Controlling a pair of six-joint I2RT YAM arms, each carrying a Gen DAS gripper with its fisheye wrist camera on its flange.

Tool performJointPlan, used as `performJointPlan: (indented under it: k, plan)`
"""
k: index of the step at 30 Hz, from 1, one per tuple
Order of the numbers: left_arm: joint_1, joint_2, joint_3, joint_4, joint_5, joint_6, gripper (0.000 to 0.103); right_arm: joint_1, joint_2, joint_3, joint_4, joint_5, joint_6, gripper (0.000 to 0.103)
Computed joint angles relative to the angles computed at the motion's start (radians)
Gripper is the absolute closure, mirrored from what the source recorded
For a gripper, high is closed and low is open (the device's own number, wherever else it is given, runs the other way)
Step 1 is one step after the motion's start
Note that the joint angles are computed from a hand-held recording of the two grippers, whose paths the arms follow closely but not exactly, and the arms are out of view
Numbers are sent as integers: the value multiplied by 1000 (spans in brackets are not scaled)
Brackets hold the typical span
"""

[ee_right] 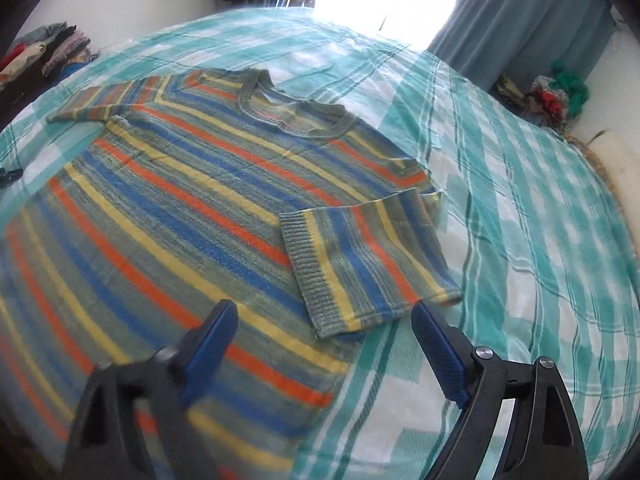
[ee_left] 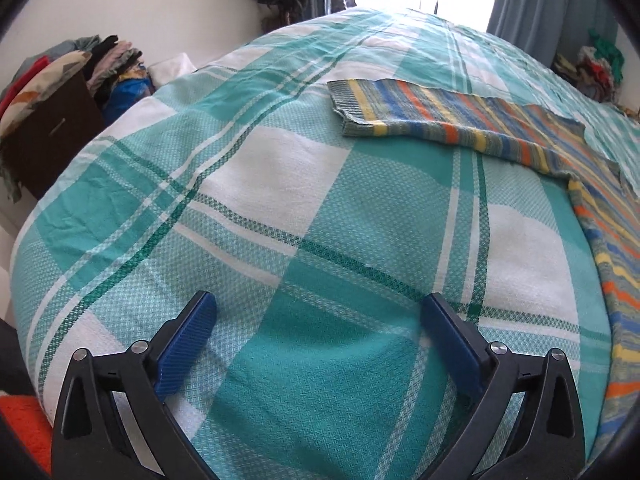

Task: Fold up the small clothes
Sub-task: 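Grasp the other sleeve cuff with the right gripper, then fold the held sleeve across the sweater body and open the right gripper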

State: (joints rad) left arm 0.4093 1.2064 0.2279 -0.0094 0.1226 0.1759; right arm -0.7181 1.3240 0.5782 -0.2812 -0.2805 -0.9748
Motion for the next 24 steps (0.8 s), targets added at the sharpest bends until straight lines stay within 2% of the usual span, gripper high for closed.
performJointPlan:
  k: [2, 3, 4, 5, 6, 9, 13, 16, 19, 24]
  plan:
    - [-14, -14, -12, 5, -15, -5, 0, 94, 159, -16, 182, 73, 54, 16]
    - [-15, -17, -14, 6, -16, -6, 0, 104, 239, -2, 220, 84, 69, 24]
    - [-12, -21, -18, 6, -13, -5, 1, 92, 307, 51, 181, 62, 96, 37]
    - [-9, -20, -18, 6, -9, -5, 1, 71, 334, 103, 138, 49, 139, 86]
    - [-9, -20, -19, 8, -9, -5, 1, 41, 330, 141, 121, 46, 185, 102]
    - [-18, -18, -26, 24, -20, -11, 0, -158, 351, 330, 45, -56, 311, 101]
    - [-26, -18, -29, 30, -30, -18, 0, -389, 560, 731, -137, -79, 509, 101]
    - [-28, -18, -29, 31, -33, -19, 0, -476, 698, 932, -247, -85, 556, 101]
    - [-27, -22, -33, 33, -34, -18, 0, -507, 788, 1008, -303, -80, 559, 101]
    - [-32, -27, -36, 32, -41, -23, 1, -513, 857, 968, -251, 27, 538, 102]
